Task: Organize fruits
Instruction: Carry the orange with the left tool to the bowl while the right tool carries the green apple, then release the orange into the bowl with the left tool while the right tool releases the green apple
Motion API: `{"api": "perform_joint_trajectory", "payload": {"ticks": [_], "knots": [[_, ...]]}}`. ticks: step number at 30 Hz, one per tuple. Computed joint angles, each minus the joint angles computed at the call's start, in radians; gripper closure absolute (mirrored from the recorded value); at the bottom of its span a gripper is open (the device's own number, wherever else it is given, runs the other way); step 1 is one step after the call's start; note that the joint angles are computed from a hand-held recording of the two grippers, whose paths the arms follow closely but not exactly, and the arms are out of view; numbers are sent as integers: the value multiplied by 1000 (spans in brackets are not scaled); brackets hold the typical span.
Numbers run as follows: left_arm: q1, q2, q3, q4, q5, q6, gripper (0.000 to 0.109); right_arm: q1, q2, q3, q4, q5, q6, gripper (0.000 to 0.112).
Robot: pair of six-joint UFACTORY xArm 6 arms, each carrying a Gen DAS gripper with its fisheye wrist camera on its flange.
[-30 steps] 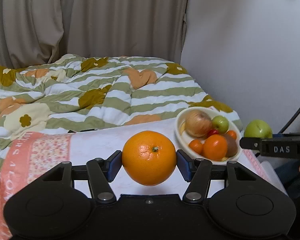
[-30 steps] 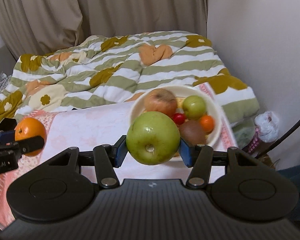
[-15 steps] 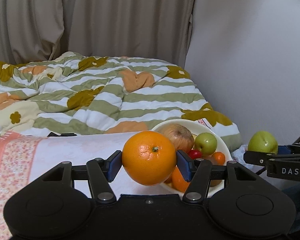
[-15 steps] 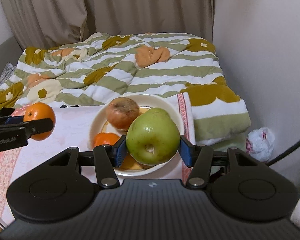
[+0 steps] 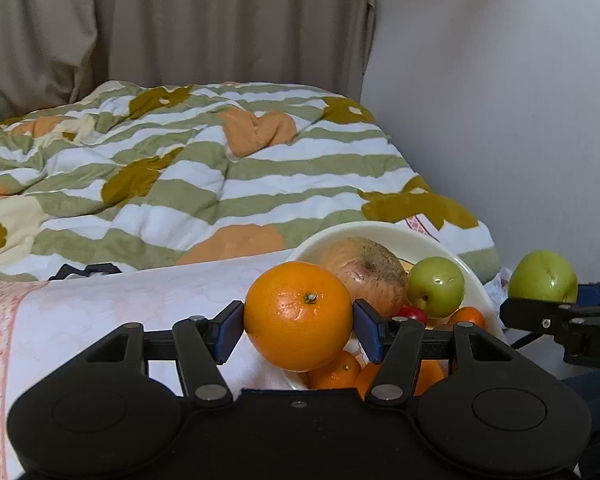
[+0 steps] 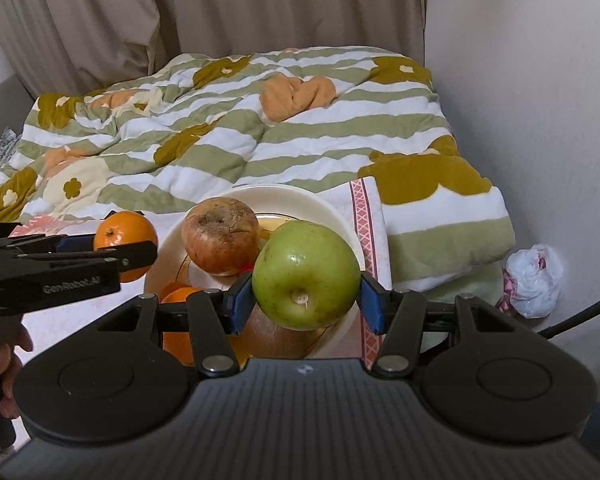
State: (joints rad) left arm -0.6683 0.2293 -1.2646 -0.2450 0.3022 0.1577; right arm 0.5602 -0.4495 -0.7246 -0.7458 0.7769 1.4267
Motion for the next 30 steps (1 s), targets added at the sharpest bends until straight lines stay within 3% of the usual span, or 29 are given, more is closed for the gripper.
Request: {"api": "perform_joint_trajectory", "payload": {"ticks": [7,9,10,13,19,30], "knots": [[1,42,-45,13,47,-1,43,-22,24,-4,14,-19,3,43],[-1,34,-31,-16,20,25,11,-24,25,-3,18,-22,3,43],[-2,25,-18,-18,-2,27,7,-25,25,-2,20,-24,1,43],[0,0,3,-32,-15,40,7,-28,24,-1,25,-29,-11,43],[25,-71,63,93,-3,-106,7,-39,32,-2,39,-68,-52,43],[55,-221,214,377,-18,-430,7,-81,131,-37,43,-227,-142,43]]}}
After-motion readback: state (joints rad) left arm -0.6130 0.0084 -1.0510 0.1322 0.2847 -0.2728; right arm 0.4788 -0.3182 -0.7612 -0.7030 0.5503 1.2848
